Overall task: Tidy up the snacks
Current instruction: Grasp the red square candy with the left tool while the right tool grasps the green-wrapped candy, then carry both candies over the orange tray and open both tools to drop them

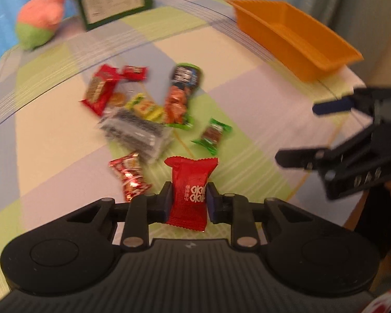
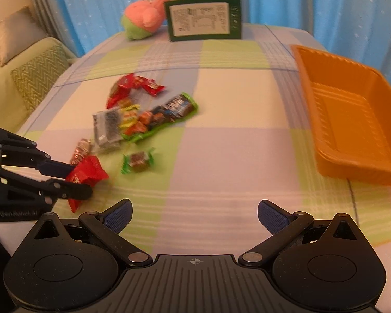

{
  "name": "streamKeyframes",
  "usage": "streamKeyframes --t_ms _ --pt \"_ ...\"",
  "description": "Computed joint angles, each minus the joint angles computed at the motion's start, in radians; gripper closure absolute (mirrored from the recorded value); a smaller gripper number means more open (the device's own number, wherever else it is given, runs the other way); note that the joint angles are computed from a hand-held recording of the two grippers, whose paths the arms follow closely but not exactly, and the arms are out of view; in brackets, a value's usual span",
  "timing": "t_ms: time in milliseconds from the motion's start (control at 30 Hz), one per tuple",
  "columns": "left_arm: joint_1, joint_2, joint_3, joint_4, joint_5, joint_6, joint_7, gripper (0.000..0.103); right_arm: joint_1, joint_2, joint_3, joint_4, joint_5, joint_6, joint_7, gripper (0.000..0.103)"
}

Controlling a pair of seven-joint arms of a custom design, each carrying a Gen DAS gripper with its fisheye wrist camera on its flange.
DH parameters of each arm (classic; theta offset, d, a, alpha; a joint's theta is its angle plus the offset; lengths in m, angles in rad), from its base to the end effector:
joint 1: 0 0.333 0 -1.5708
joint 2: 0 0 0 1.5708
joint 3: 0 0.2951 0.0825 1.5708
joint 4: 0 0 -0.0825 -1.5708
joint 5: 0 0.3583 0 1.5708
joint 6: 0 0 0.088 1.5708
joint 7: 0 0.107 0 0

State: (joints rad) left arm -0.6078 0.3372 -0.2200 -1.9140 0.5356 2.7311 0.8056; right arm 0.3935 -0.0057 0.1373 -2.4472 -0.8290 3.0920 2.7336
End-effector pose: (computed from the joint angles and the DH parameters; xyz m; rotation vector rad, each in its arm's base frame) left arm 0.4194 -0.4701 0.3705 -1.4631 2.3905 -0.7013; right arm 0.3910 0.3001 0.3585 -1.9281 1.6024 -0.3438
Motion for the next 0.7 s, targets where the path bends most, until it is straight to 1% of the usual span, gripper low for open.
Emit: streamKeyframes --t_ms 67,133,167,233,333,367,433,467,600,700 --pt "-0.027 -0.032 0.038 -0.024 0.046 0.008 -0.123 0.080 0.005 0.038 -0.009 0.047 -0.112 0.016 0.076 0.012" --pt "-0.041 -0.062 0.059 -0.042 0.110 0.000 -0.245 0.080 0.035 0.075 -0.040 0.097 -0.235 0.025 0.171 0.015" --pt "-0.044 -0.075 0.063 -0.048 0.142 -0.011 -0.300 0.080 0.056 0.096 -0.062 0.128 -0.319 0.031 0.240 0.017" --pt "-0.043 -0.100 0.064 -0.061 0.200 -0.029 -0.401 0.080 0.091 0.134 -0.093 0.183 -0.435 0.042 0.340 0.021" --pt "-0.030 -0.128 0.050 -0.079 0.265 -0.050 -0.517 0.080 0.126 0.190 -0.113 0.256 -0.531 0.038 0.419 0.026" --pt "-0.024 -0.135 0.042 -0.083 0.281 -0.059 -0.547 0.080 0.134 0.209 -0.113 0.277 -0.541 0.029 0.422 0.027" --pt "-0.006 -0.144 0.022 -0.093 0.299 -0.063 -0.588 0.080 0.144 0.240 -0.110 0.308 -0.525 0.011 0.390 0.032" --pt "0.004 -0.148 0.012 -0.097 0.304 -0.062 -0.603 0.080 0.151 0.252 -0.111 0.321 -0.517 0.006 0.378 0.037" --pt "0.026 -0.157 -0.015 -0.110 0.325 -0.062 -0.648 0.080 0.172 0.284 -0.122 0.344 -0.427 -0.003 0.282 0.044" --pt "0.035 -0.161 -0.025 -0.114 0.337 -0.059 -0.673 0.080 0.180 0.286 -0.127 0.334 -0.338 0.003 0.199 0.054"
